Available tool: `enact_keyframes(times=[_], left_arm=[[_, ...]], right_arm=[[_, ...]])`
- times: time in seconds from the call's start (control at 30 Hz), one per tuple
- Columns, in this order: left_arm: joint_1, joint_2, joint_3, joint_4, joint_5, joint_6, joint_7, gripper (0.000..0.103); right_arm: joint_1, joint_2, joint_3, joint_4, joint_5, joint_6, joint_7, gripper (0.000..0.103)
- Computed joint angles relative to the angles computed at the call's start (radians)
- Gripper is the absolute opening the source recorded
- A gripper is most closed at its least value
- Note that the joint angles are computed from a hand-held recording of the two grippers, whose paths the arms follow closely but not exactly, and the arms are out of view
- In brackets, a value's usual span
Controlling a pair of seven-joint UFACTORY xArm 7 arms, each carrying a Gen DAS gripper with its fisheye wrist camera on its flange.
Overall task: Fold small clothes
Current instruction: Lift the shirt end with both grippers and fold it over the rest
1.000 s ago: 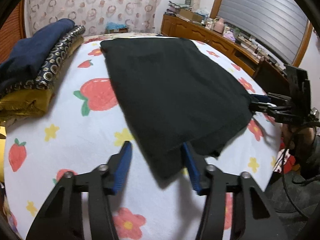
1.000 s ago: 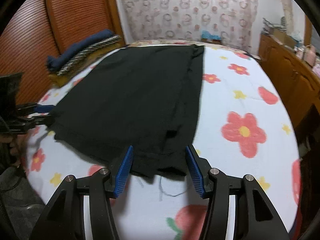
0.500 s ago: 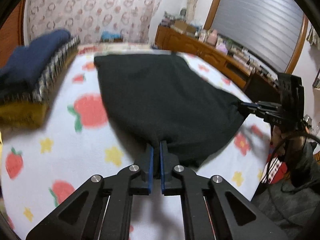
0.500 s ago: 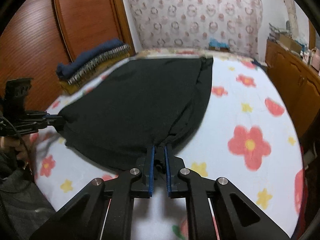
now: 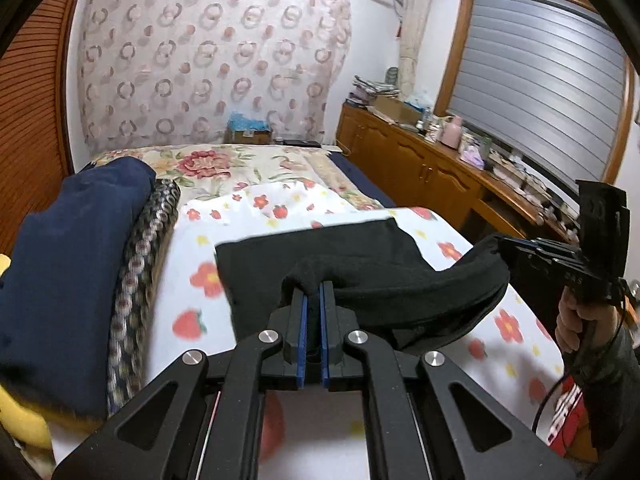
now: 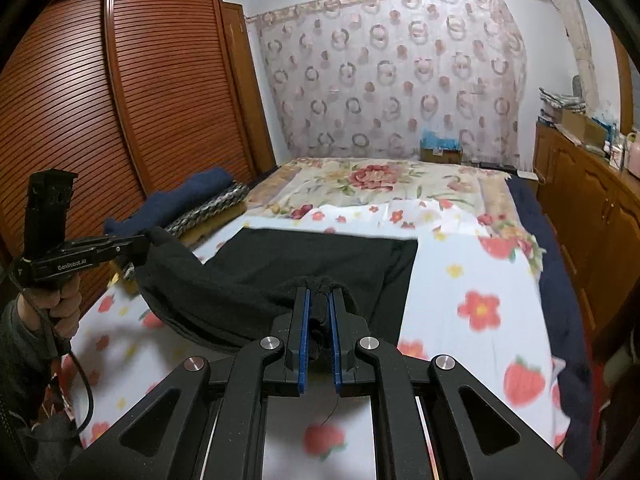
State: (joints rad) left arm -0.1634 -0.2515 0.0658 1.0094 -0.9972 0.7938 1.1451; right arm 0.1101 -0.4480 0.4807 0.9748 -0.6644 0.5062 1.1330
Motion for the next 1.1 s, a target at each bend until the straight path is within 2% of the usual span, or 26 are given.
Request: enact_keyframes(times=[0.3, 0.47, 0.87, 0.97, 1.03, 1.07, 1.1], left_arm=[[0.018, 0.180, -0.066, 0.162, 0.069, -0.065, -0.102, 0.006], [0.037, 0.242, -0.096, 0.218, 0.118, -0.073, -0.150, 0.006], [0.064, 0.298, -0.134, 0.252, 0.184, -0.079, -0.213, 0.006], [0.058, 0.291, -0.142, 0.237, 0.211, -0.136, -0.208, 0.006], [0.061, 0.282, -0.140, 0.234, 0.176, -0.128, -0.167, 0.010], [0.062, 0.276, -0.137, 0.233, 0.172, -0.122, -0.159, 0.017], [0.063, 0.266, -0.135, 0.226, 0.173, -0.126, -0.151, 0.031]], right_arm=[[0.022, 0.198, -0.119, 0.133, -0.001, -0.047, -0.107, 0.009], [0.069, 0.263, -0.210, 0.190, 0.067, -0.065, -0.217, 0.009], [0.114, 0.349, -0.287, 0.250, 0.132, -0.075, -0.302, 0.009], [0.119, 0.361, -0.290, 0.270, 0.124, -0.050, -0.313, 0.009], [0.124, 0.359, -0.288, 0.278, 0.108, -0.030, -0.308, 0.009], [0.125, 0.356, -0.284, 0.285, 0.090, -0.012, -0.295, 0.013], [0.125, 0.350, -0.277, 0.290, 0.059, 0.013, -0.270, 0.017]])
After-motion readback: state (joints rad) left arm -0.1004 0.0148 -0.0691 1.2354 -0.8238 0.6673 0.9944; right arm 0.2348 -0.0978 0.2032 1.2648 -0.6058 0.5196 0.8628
